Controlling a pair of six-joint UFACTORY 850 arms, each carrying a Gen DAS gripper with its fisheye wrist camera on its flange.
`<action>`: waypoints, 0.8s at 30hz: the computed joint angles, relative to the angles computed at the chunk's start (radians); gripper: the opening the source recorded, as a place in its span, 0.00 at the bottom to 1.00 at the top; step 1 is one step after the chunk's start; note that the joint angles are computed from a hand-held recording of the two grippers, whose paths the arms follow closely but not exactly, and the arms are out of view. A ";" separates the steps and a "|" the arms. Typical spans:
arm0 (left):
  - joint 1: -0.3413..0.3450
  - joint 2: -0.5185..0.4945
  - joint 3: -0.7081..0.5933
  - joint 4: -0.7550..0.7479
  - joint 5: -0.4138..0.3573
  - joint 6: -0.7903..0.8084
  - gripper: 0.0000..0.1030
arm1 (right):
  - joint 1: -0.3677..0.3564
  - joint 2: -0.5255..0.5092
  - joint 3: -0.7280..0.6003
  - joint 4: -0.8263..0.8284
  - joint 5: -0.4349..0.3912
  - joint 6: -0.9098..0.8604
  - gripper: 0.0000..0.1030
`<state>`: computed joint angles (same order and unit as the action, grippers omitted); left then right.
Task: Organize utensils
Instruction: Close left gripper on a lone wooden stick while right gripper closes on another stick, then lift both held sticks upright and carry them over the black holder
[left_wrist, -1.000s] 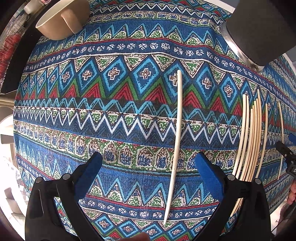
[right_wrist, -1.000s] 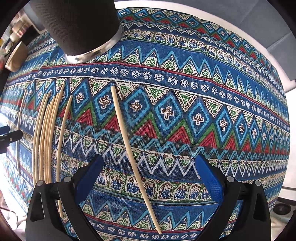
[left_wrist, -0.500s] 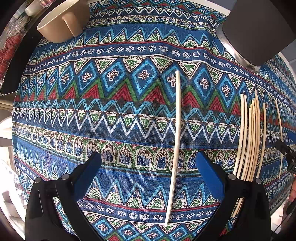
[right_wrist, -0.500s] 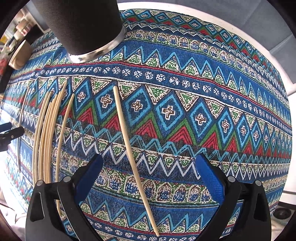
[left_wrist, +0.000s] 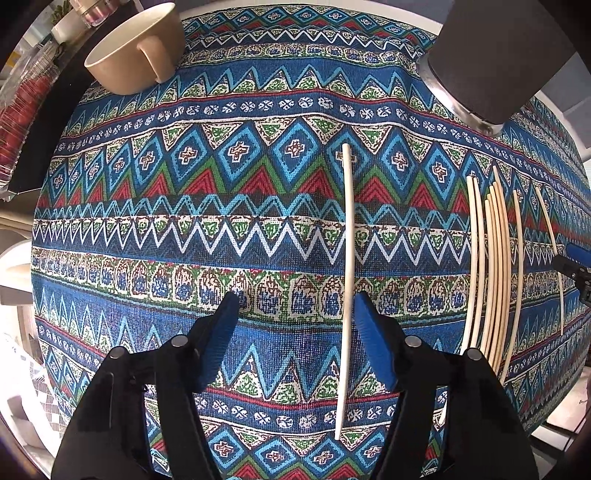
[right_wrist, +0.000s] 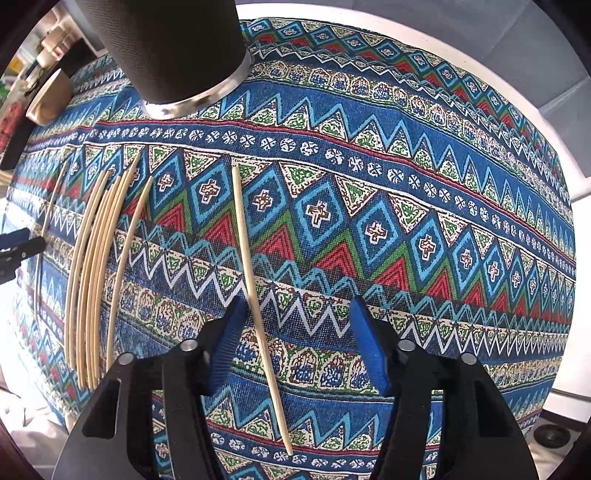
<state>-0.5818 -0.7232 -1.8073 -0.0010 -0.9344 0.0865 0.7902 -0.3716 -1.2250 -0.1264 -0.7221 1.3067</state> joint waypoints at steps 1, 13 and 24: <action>0.010 0.007 0.010 -0.002 0.007 0.016 0.55 | 0.001 0.002 -0.001 0.005 -0.004 -0.009 0.39; 0.030 0.073 0.062 0.011 -0.003 0.054 0.05 | 0.054 -0.039 -0.082 -0.057 -0.135 0.130 0.04; 0.039 0.150 0.139 0.029 -0.021 0.009 0.04 | 0.120 0.125 0.105 -0.105 -0.072 0.384 0.04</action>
<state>-0.5426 -0.5733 -1.6685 0.0281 -0.9558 0.0956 0.9100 -0.2468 -1.1195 -0.2315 -0.7943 1.6902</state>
